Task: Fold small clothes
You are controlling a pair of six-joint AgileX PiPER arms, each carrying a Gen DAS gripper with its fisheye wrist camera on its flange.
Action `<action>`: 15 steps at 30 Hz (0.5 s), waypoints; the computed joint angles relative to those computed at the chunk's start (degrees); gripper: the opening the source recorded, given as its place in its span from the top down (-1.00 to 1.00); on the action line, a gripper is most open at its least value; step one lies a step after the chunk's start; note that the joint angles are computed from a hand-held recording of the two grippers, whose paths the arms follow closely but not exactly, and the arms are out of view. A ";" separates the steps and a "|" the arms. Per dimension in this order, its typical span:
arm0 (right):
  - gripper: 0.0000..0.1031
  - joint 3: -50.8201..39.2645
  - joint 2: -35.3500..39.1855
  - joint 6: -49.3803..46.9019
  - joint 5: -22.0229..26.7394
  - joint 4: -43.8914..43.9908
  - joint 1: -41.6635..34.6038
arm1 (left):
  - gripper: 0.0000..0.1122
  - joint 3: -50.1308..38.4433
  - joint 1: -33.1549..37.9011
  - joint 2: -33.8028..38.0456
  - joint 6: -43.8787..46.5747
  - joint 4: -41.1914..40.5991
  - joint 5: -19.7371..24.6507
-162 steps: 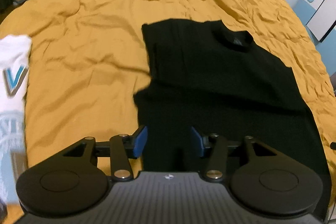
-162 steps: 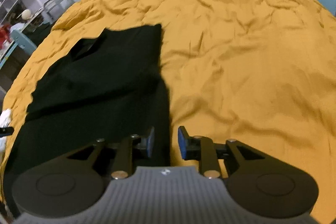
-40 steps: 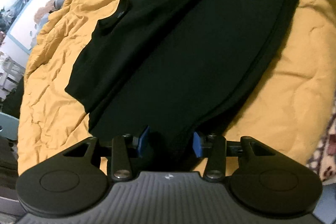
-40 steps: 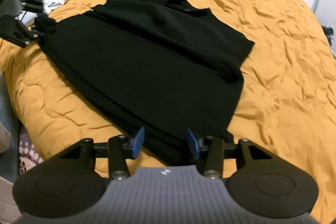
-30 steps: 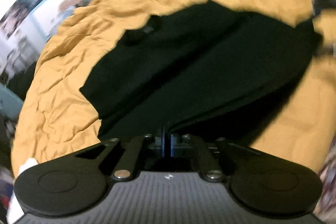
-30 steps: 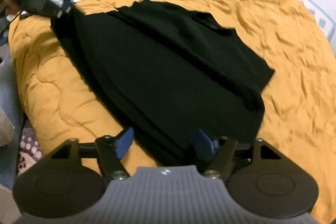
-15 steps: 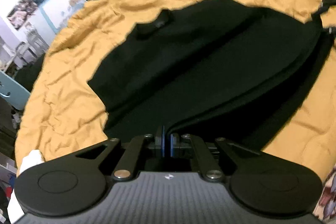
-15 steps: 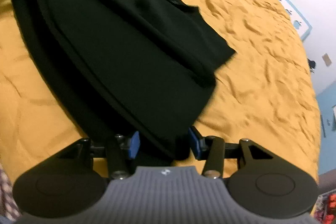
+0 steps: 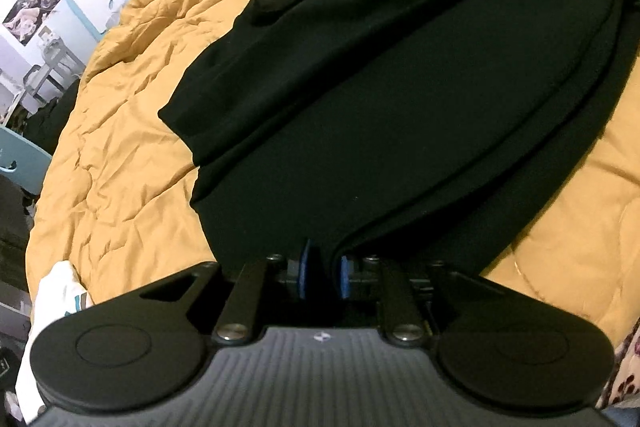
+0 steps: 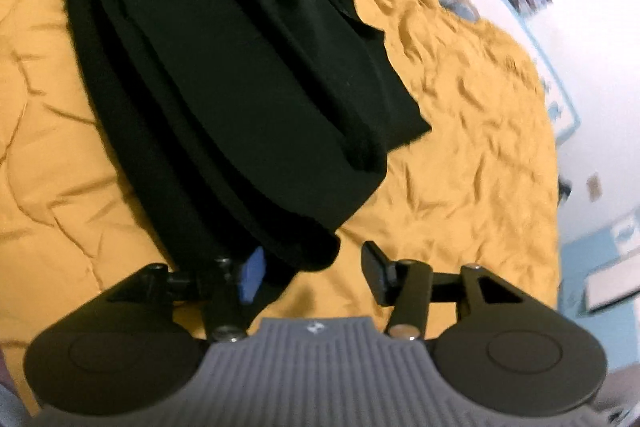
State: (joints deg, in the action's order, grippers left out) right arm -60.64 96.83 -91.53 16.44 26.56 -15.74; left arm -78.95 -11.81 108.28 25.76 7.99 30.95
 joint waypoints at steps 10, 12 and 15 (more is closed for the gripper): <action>0.97 0.07 1.20 1.31 -1.01 -5.04 2.35 | 0.91 2.58 -0.26 -1.87 -6.95 1.26 -3.22; 1.00 1.00 -0.48 -2.90 -0.55 0.82 1.20 | 0.92 3.30 -0.61 -3.17 -8.80 2.54 -4.24; 1.00 0.31 -2.34 -5.11 1.63 4.76 0.02 | 0.92 2.04 -1.16 -4.84 -10.51 4.17 -4.16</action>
